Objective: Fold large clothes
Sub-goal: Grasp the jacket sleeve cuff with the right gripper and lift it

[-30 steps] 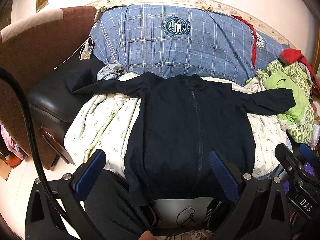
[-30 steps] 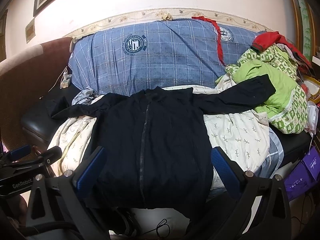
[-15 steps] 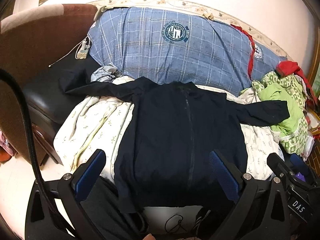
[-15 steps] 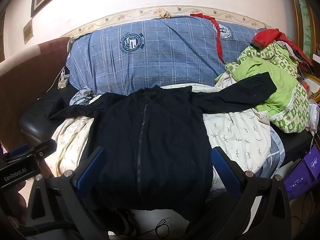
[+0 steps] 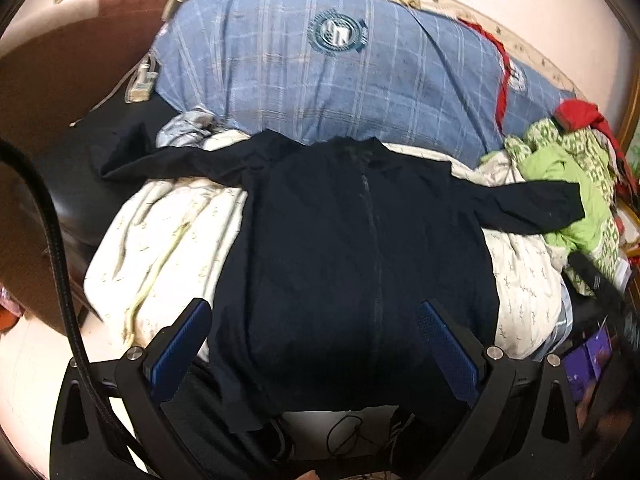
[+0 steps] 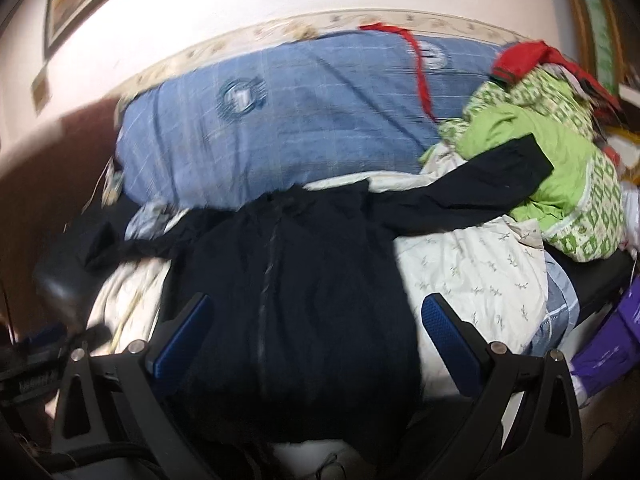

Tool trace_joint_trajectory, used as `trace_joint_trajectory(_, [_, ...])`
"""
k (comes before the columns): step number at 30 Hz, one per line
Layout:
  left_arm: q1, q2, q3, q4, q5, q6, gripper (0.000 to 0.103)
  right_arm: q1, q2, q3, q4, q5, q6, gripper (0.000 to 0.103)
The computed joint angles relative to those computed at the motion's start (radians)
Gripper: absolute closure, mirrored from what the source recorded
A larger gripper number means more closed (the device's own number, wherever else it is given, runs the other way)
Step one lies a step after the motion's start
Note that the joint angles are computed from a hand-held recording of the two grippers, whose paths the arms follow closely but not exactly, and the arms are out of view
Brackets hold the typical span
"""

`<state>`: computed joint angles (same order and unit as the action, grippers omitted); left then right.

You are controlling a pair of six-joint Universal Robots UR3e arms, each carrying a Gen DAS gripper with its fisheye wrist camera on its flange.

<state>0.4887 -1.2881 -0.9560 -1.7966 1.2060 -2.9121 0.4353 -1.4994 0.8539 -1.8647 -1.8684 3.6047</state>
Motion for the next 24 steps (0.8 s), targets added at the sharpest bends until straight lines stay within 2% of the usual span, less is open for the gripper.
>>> trace_joint_trajectory(4, [-0.121,-0.087,0.030,0.087,0.052,-0.059,0.000,-0.364,-0.151,0.286,-0.209,0.253,-0.029,0.000])
trace_joint_trajectory(6, [-0.167,-0.133,0.056,0.115,0.069,-0.080,0.000,-0.540,-0.165,0.354,-0.263,0.380,-0.049,0.000])
trace_joint_trajectory(9, [-0.240,-0.220,0.111,0.152,0.110,-0.120,0.000,-0.720,-0.102,0.372,-0.319,0.454,-0.041,0.000])
trace_joint_trajectory(14, [-0.324,-0.390,0.257,0.169,0.171,-0.176,0.000,-0.876,0.099,0.262,-0.395,0.493,-0.013,0.000])
trace_joint_trajectory(18, [-0.374,-0.537,0.413,0.143,0.216,-0.213,0.000,-0.938,0.284,0.092,-0.419,0.508,0.049,0.000])
trace_joint_trajectory(21, [-0.390,-0.609,0.484,0.121,0.233,-0.223,0.000,-0.971,0.354,0.032,-0.460,0.534,0.075,0.000])
trace_joint_trajectory(24, [-0.409,-0.693,0.585,0.086,0.250,-0.227,0.000,-0.968,0.435,-0.091,-0.409,0.474,0.058,0.000])
